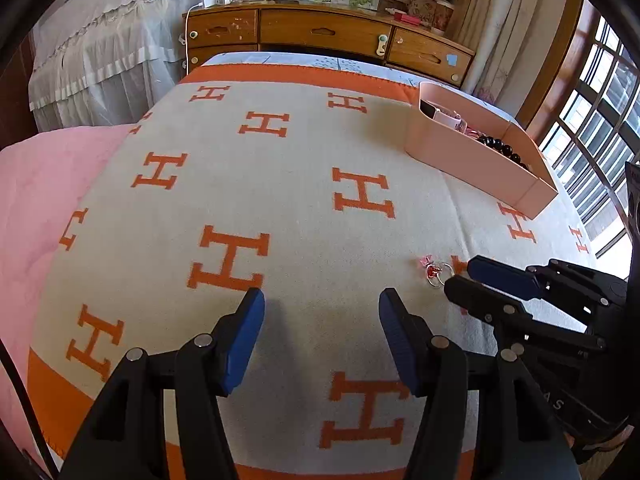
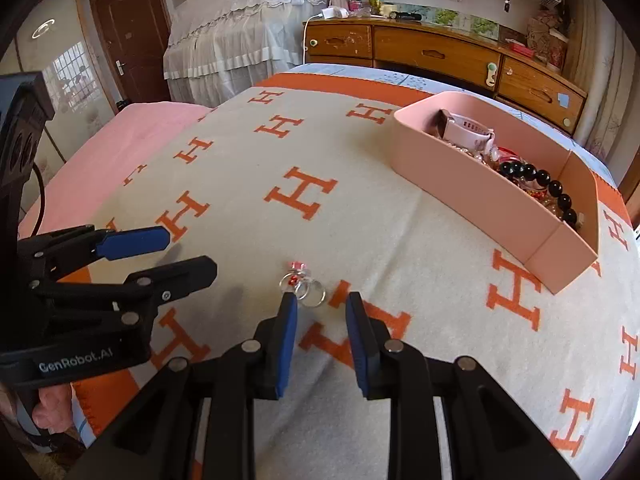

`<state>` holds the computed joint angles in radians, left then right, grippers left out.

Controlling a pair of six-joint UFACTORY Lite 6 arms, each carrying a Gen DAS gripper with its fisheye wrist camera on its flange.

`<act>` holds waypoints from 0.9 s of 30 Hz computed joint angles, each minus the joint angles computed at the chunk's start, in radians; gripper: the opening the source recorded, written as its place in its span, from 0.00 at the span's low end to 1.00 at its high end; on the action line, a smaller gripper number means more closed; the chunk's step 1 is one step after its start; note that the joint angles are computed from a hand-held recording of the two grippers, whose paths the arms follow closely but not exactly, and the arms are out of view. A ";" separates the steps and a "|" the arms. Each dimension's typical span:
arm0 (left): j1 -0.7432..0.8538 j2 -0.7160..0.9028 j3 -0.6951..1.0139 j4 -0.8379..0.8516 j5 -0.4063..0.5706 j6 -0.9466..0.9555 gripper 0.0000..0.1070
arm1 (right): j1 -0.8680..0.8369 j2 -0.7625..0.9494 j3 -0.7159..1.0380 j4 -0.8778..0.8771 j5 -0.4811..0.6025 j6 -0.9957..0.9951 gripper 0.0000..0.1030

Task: Organize jewelry
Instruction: 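Move both tools back toward the two rings on the blanket, then grasp the silver ring with left tool while right tool grasps the pink-stone ring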

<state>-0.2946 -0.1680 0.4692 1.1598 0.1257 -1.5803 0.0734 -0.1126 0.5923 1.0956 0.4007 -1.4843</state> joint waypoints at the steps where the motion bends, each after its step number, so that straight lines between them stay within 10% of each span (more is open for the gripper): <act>1: 0.000 0.008 0.001 0.032 -0.004 -0.034 0.54 | -0.002 0.006 0.002 0.022 -0.009 -0.017 0.25; 27: -0.025 0.047 0.008 0.335 0.019 -0.333 0.61 | -0.041 0.011 0.000 0.173 0.084 -0.278 0.02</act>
<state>-0.3200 -0.1210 0.4771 1.4952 0.1447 -1.9132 0.0329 -0.1019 0.5920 1.2686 0.4842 -1.7623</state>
